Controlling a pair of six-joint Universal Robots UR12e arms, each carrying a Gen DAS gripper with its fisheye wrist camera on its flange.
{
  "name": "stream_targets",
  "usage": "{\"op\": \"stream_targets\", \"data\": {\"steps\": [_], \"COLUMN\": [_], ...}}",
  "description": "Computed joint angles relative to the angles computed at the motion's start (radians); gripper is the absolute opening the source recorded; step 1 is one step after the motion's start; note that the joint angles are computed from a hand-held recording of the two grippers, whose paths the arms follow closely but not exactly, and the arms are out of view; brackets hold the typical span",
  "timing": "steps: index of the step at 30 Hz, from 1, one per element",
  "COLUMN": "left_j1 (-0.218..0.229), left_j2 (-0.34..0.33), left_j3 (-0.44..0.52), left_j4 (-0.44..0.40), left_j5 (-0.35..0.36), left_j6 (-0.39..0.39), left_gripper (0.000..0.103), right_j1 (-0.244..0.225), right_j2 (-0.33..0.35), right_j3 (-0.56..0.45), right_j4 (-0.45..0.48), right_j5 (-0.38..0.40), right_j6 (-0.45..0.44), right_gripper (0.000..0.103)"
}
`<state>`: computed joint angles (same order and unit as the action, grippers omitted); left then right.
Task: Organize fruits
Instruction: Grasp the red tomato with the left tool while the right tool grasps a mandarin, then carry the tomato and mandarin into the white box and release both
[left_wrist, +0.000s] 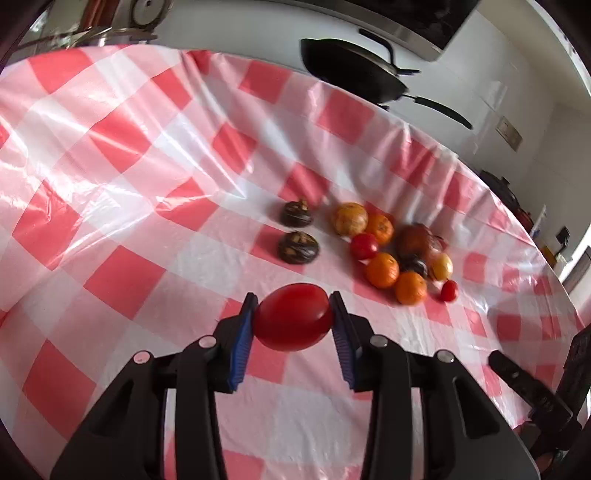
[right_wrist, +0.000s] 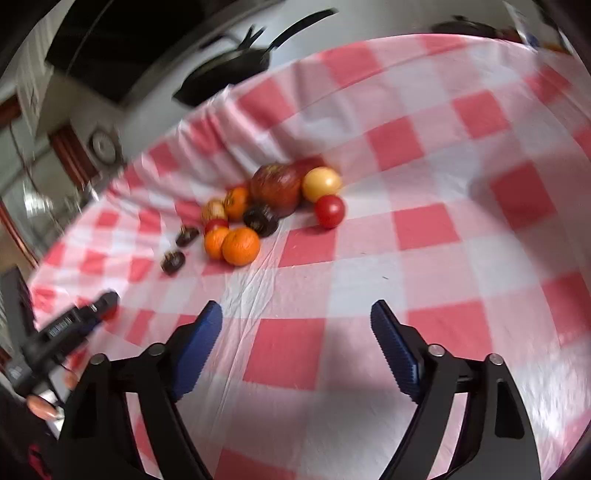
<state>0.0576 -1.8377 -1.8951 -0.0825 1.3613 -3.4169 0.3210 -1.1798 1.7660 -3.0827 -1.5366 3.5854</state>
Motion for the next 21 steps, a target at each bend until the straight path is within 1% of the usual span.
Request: {"op": "stream_targets", "data": {"steps": [3, 4, 5, 7, 10, 13, 15, 16, 18, 21], "left_j1": [0.015, 0.019, 0.019, 0.019, 0.020, 0.027, 0.029, 0.030, 0.030, 0.031], "left_j2": [-0.003, -0.004, -0.006, -0.009, -0.015, -0.019, -0.020, -0.020, -0.018, -0.016], "left_j3": [-0.001, -0.003, -0.003, -0.003, -0.001, 0.004, 0.005, 0.004, 0.002, 0.001], "left_j4": [-0.007, -0.004, -0.002, 0.011, 0.018, -0.002, -0.003, -0.001, -0.004, -0.008], "left_j5": [-0.036, -0.046, -0.048, -0.045, -0.042, -0.063, -0.069, -0.069, -0.071, -0.072], "left_j6": [-0.018, -0.024, -0.026, -0.025, -0.028, -0.045, -0.053, -0.054, -0.055, -0.057], "left_gripper": [0.040, 0.040, 0.040, 0.040, 0.040, 0.040, 0.040, 0.040, 0.040, 0.040], "right_j1": [0.033, 0.041, 0.045, 0.051, 0.059, 0.068, 0.076, 0.082, 0.090, 0.095], "right_j2": [0.044, 0.063, 0.082, 0.121, 0.168, 0.205, 0.224, 0.228, 0.219, 0.188], "right_j3": [-0.101, -0.142, -0.179, -0.252, -0.338, -0.400, -0.433, -0.440, -0.427, -0.361], "right_j4": [0.142, 0.200, 0.246, 0.325, 0.406, 0.443, 0.463, 0.468, 0.466, 0.392], "right_j5": [-0.075, -0.082, -0.072, -0.061, -0.079, -0.117, -0.158, -0.176, -0.193, -0.166], "right_j6": [-0.102, -0.127, -0.145, -0.166, -0.190, -0.217, -0.242, -0.256, -0.240, -0.200], "right_gripper": [0.074, 0.071, 0.067, 0.061, 0.059, 0.059, 0.053, 0.042, 0.042, 0.042]}}
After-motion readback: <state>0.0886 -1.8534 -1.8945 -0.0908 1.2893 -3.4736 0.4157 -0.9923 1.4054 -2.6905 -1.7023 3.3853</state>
